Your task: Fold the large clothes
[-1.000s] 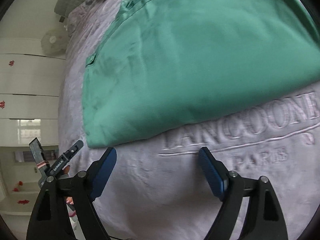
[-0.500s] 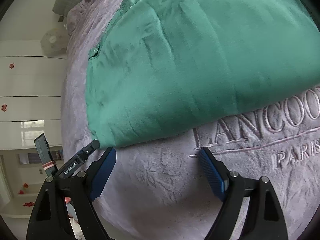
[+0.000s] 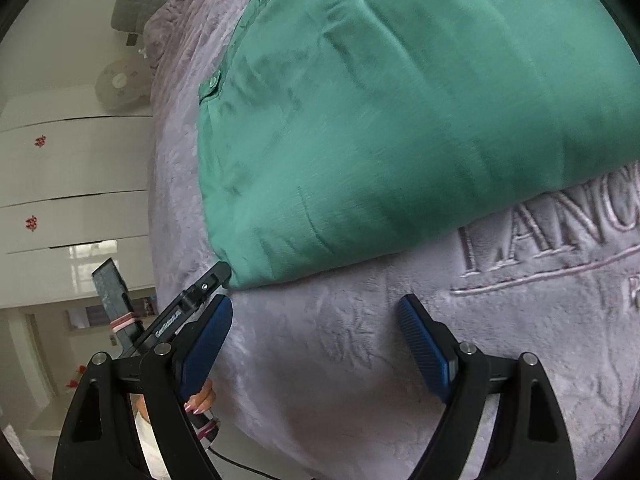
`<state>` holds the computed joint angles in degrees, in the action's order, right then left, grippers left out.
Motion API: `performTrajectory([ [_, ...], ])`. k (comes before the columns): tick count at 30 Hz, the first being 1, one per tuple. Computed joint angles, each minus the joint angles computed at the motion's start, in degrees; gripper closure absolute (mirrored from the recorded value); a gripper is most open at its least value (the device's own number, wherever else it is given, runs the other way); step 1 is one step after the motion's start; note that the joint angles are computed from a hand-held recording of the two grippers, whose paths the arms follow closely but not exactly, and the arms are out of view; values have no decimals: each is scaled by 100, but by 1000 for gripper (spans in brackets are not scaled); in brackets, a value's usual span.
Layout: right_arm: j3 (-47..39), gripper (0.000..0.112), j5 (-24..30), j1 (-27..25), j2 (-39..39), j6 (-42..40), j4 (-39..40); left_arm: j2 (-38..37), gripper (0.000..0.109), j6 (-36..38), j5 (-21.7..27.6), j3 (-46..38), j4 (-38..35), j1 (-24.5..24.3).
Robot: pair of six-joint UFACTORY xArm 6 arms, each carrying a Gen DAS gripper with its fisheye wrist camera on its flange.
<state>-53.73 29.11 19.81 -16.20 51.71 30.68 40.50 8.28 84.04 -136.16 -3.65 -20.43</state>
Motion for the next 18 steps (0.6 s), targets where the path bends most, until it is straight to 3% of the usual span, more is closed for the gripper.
performTrajectory([
  [2, -59, 25, 1, 7, 91, -31, 46, 48, 6, 82, 81, 9, -48, 51],
  [6, -111, 25, -18, 18, 145, -50, 79, -316, 6, 345, -248, 622, 9, 56],
  [9, -92, 25, -233, 55, 173, -244, 344, -381, 6, 287, -77, 566, -165, 177],
  [13, -54, 25, -837, 191, 334, -708, 1180, -280, 6, 214, 90, 262, -179, 239],
  [18, -241, 25, -1112, 289, 660, -1006, 1668, 128, 6, 203, 379, -445, -191, 216],
])
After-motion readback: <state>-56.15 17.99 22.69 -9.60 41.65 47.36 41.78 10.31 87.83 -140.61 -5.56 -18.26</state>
